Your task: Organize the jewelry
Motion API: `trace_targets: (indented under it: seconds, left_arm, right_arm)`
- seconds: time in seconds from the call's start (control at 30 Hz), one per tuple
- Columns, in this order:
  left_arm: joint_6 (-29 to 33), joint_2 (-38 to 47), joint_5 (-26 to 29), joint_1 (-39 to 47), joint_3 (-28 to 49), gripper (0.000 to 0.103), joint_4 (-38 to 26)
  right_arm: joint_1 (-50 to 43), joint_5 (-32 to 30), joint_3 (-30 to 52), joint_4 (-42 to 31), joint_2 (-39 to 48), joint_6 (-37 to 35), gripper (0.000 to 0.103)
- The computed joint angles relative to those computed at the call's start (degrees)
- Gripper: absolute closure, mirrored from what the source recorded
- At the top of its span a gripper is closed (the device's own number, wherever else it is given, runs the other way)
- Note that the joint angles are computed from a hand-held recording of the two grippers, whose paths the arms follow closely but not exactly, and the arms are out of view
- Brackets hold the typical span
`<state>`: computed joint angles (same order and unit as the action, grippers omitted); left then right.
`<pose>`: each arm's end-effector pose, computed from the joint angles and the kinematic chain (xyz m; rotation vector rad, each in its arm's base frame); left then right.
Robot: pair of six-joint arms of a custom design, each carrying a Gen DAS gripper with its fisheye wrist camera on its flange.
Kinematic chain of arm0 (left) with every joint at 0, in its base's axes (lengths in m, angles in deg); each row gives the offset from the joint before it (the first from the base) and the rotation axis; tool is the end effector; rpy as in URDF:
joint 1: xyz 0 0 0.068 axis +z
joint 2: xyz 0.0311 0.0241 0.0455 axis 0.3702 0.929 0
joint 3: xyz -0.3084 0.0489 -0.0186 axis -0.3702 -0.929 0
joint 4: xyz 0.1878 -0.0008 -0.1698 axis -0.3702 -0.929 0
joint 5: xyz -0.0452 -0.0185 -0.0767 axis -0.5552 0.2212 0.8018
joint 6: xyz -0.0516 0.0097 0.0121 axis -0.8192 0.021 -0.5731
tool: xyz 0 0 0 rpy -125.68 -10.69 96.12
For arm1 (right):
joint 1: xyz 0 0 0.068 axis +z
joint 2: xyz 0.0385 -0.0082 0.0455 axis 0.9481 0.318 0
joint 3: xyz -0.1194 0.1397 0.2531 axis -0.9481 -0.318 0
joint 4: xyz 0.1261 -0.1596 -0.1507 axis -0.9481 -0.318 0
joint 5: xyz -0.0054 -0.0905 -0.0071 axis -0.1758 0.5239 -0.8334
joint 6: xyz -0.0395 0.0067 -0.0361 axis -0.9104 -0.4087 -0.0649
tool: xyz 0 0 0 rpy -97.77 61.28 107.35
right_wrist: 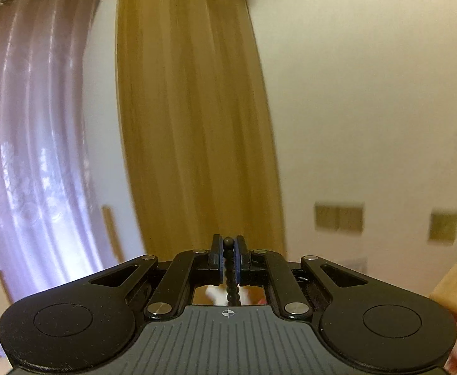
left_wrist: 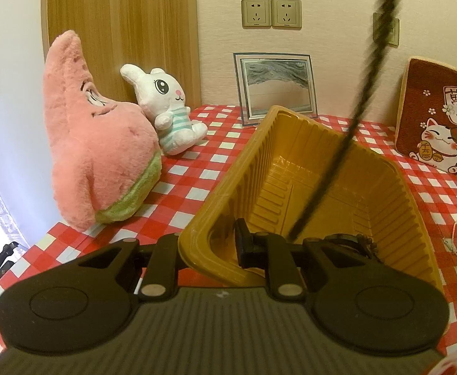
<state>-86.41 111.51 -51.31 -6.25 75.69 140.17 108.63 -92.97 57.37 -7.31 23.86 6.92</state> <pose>0.2188 -0.0932 0.0989 -0.1937 2.1092 0.1788 0.2494 0.1966 0.3800 -0.5136 1.6829 0.7750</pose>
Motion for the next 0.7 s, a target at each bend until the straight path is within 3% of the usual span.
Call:
trace_targets:
  seconds: [0.4,0.7]
  left_arm:
    - [-0.1,0.0,0.1,-0.2,0.0,0.087,0.2]
    - [-0.5,-0.2,0.1,-0.4,0.0,0.087,-0.5]
  right_arm:
    - [-0.4,-3.8,-4.1,3.4,19.1,10.8,0.096]
    - [0.7,-1.2,-4.1,4.3,23.7,11.4,0.095]
